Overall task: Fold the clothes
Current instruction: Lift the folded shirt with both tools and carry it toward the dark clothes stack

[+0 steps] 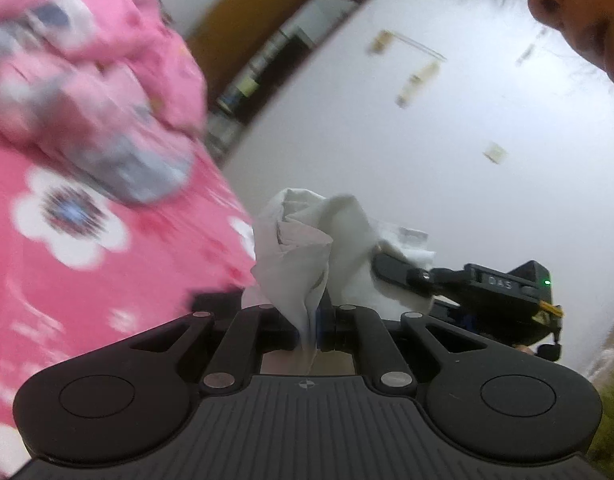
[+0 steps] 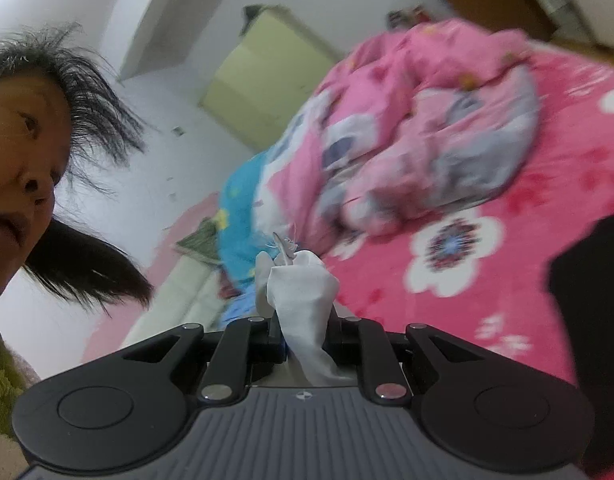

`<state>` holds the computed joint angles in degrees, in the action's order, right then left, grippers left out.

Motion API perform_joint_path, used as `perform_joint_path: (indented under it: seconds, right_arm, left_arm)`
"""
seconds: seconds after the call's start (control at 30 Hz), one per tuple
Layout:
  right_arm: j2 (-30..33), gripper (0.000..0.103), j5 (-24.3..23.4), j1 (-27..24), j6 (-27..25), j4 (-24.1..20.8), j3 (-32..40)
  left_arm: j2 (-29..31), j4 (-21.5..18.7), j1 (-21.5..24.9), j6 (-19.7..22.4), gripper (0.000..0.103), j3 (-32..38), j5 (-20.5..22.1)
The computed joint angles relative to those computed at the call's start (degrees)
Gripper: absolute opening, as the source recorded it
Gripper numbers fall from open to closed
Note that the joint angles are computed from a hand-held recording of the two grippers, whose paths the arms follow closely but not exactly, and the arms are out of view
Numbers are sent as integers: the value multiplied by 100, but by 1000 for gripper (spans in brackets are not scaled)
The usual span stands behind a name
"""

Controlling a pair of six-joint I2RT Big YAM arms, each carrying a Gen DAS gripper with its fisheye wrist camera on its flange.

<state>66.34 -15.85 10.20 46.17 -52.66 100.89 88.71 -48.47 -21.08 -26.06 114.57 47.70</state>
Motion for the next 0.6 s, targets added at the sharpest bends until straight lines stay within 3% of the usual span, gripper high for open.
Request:
perform_joint_path:
  seconds: [0.13,0.23,0.43,0.6]
  right_arm:
    - [-356,16,-255,-631,-220,-745,51]
    - [-407,16,-811,-1368,-645,-1385,258]
    - [139,16,-2326,-2816,-2178,-2545,848]
    - [998,16,-3209,-3424,-3554,-3179,1259]
  left_arm:
    - [100,288,-477,-311,5,-98,225]
    - [222,488,-825,-626,5,-82,162]
    - [441,771,-1361,-1018,5,-113,-311]
    - [697,850,-1631,-1219,5,-62,-855]
